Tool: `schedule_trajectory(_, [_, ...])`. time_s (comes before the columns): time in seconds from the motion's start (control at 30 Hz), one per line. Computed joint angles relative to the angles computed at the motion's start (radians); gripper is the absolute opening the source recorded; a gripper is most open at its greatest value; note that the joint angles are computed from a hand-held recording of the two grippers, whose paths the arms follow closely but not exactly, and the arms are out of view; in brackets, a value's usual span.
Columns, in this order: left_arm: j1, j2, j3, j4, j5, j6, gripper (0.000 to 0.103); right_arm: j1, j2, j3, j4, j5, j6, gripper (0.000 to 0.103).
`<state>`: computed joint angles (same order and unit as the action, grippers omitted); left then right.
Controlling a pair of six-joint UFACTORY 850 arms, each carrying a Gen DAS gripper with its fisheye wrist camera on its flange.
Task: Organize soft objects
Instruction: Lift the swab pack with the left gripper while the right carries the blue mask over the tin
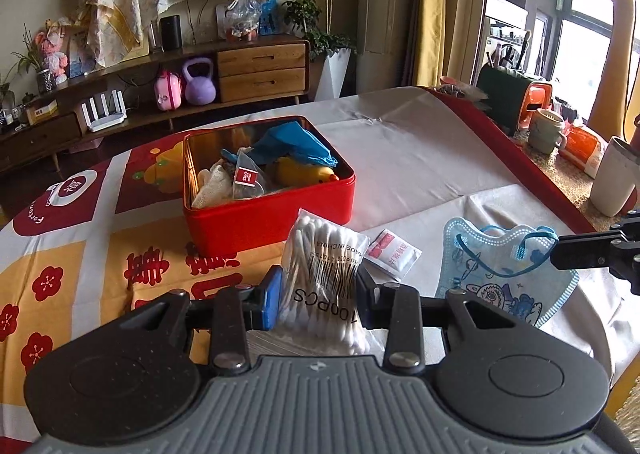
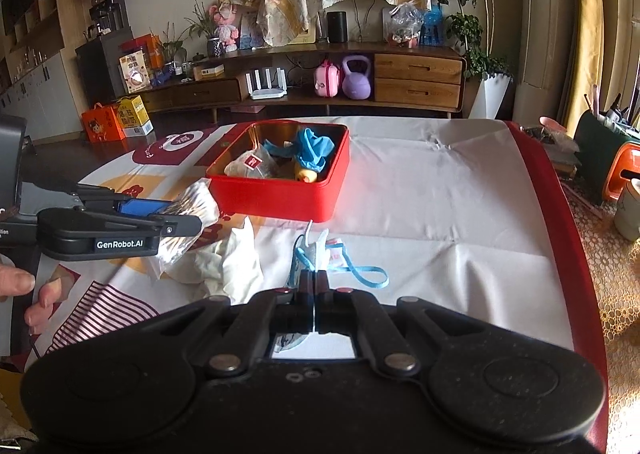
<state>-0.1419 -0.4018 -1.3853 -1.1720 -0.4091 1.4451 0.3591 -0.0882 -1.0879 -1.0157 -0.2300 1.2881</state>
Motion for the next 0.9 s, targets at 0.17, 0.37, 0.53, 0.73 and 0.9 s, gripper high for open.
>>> schedule_trajectory(0.17, [0.008,-0.010,-0.039,0.046,-0.018,-0.064,0.036,-0.007,-0.017,-0.046,-0.023,-0.008,0.003,0.000])
schedule_trajectory(0.37, [0.021,-0.042,-0.111,0.094,-0.040,-0.147,0.036,-0.020,-0.051,-0.117,-0.011,-0.015,-0.034,0.000])
schedule_trajectory(0.53, [0.024,-0.076,-0.172,0.144,-0.034,-0.210,0.036,-0.033,-0.093,-0.186,-0.019,-0.016,-0.040,0.000])
schedule_trajectory(0.73, [0.022,-0.133,-0.267,0.209,-0.034,-0.269,0.036,-0.050,-0.159,-0.280,0.013,-0.007,-0.092,0.000])
schedule_trajectory(0.9, [0.014,-0.192,-0.357,0.289,-0.034,-0.336,0.036,-0.062,-0.230,-0.375,0.086,-0.004,-0.186,0.000])
